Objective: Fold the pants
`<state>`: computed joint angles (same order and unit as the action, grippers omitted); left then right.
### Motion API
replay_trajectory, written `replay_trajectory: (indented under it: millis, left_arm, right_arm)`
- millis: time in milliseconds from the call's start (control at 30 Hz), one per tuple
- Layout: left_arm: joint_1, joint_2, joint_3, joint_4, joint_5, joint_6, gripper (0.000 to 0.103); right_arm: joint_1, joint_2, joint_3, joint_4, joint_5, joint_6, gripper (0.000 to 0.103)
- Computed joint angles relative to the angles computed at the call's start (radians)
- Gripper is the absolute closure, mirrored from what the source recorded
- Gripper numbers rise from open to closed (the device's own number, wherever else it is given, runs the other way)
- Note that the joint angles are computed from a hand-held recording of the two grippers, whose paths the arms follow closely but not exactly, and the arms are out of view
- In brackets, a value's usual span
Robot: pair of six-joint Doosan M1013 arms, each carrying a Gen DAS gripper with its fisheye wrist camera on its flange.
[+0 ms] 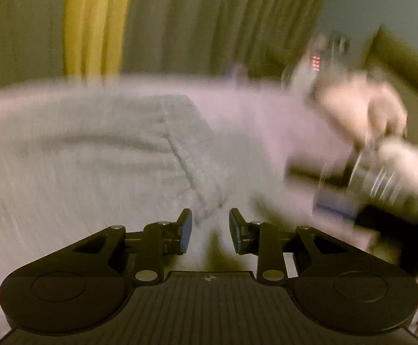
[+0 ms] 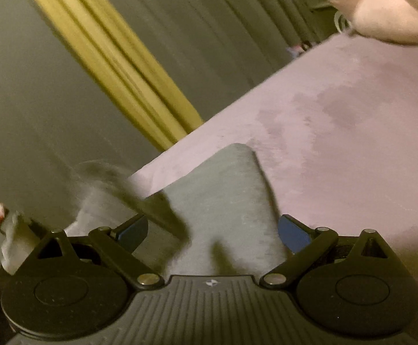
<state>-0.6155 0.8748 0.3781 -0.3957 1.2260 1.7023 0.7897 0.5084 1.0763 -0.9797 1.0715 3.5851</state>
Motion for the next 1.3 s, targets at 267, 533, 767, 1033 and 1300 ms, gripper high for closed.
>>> replay_trajectory:
  millis: [267,533,767,1033,1300]
  left_arm:
    - [0.048,-0.096,0.148,-0.058,-0.031,-0.096,0.028]
    - [0.056,-0.195,0.233,0.508,-0.199,-0.531,0.005]
    - [0.101,-0.053,0.007,0.533,0.095,-0.657,0.004]
    - [0.152,-0.148,0.205,0.478,-0.037,-0.982,0.004]
    - [0.167,-0.112,0.149,0.444,-0.011,-0.906,0.004]
  right_arm:
    - [-0.022,-0.046,0.095,-0.029,-0.181,0.154,0.005]
    - [-0.049,-0.01,0.049,0.041,-0.342,0.094,0.005]
    - [-0.088,0.038,-0.022,0.192,-0.347,0.011,0.005]
    - [-0.097,0.097,-0.128,0.285,-0.228,-0.106,0.037]
    - [-0.109,0.063,-0.047,0.26,-0.335,0.031,0.026]
